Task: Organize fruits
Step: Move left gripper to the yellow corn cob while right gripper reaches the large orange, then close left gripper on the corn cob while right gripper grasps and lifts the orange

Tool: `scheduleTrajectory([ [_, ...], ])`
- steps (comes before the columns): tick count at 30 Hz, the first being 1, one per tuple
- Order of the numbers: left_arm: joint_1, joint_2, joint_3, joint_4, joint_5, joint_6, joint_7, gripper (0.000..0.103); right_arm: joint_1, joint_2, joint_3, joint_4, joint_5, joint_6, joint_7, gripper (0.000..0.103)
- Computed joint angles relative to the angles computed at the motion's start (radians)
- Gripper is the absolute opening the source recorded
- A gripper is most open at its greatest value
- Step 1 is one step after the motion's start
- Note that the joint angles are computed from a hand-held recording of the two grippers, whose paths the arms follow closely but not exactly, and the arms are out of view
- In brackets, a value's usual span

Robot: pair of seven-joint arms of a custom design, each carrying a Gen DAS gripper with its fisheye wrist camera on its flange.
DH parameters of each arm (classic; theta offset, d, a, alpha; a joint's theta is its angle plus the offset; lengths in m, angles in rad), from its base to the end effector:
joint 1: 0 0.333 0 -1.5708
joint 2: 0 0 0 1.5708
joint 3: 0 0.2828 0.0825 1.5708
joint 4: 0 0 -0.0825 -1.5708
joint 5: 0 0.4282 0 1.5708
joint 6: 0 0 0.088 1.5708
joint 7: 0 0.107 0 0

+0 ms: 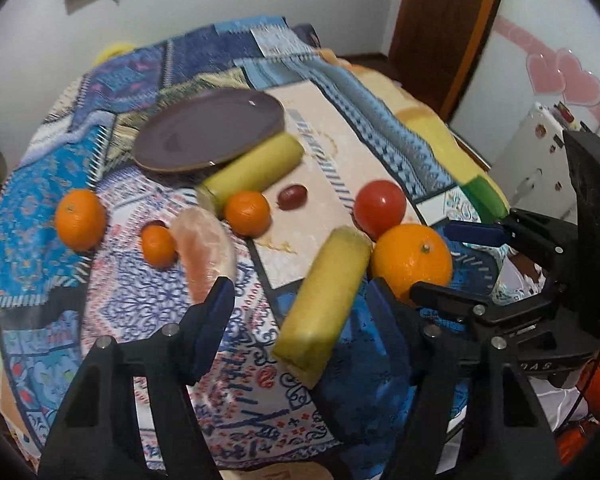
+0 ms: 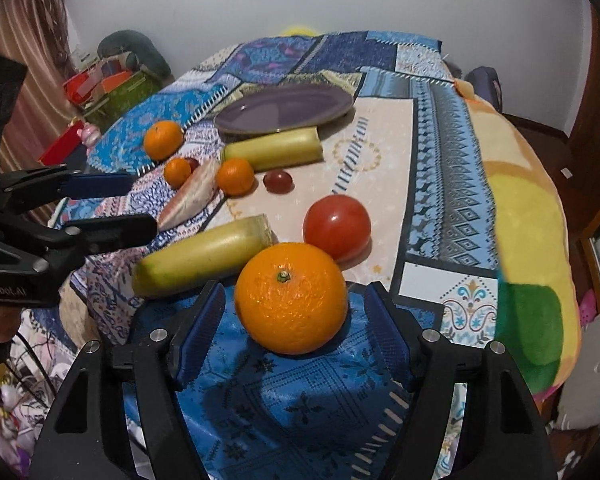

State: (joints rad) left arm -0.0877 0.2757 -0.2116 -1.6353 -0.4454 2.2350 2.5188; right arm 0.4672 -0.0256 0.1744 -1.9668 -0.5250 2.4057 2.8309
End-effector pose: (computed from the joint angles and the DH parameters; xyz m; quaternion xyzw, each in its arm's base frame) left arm 0.6738 -0.2086 0.4516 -0.2664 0.9249 -0.2679 0.0432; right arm 0.5073 0.3757 0.4841 -0.5618 0.7672 -0.1764 0.2543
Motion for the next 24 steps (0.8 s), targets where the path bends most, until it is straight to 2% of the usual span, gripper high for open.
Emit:
scheduleTrajectory([
  [4, -0.015, 0.041, -0.002, 0.038, 0.041, -0.033, 0.000, 0.062, -0.006, 0.014, -0.009, -0.008, 0.049, 0.038, -0.034, 0.069],
  [6, -0.027, 0.067, 0.002, 0.062, 0.072, -0.049, -0.028, 0.052, -0.010, 0.015, -0.014, -0.022, 0.079, 0.071, -0.048, 0.069],
  [8, -0.025, 0.120, 0.001, 0.132, 0.079, -0.135, -0.062, 0.051, -0.015, 0.016, -0.018, -0.039, 0.126, 0.111, -0.067, 0.069],
  [10, -0.024, 0.158, -0.001, 0.177, 0.084, -0.188, -0.084, 0.051, -0.017, 0.021, -0.019, -0.049, 0.160, 0.134, -0.086, 0.069],
  [15, -0.031, 0.175, -0.010, 0.181, 0.099, -0.178, -0.085, 0.050, -0.019, 0.014, -0.018, -0.068, 0.157, 0.168, -0.078, 0.067],
  [24, -0.037, 0.179, -0.021, 0.172, 0.082, -0.132, -0.088, 0.045, -0.019, 0.009, -0.015, -0.056, 0.115, 0.116, -0.051, 0.066],
])
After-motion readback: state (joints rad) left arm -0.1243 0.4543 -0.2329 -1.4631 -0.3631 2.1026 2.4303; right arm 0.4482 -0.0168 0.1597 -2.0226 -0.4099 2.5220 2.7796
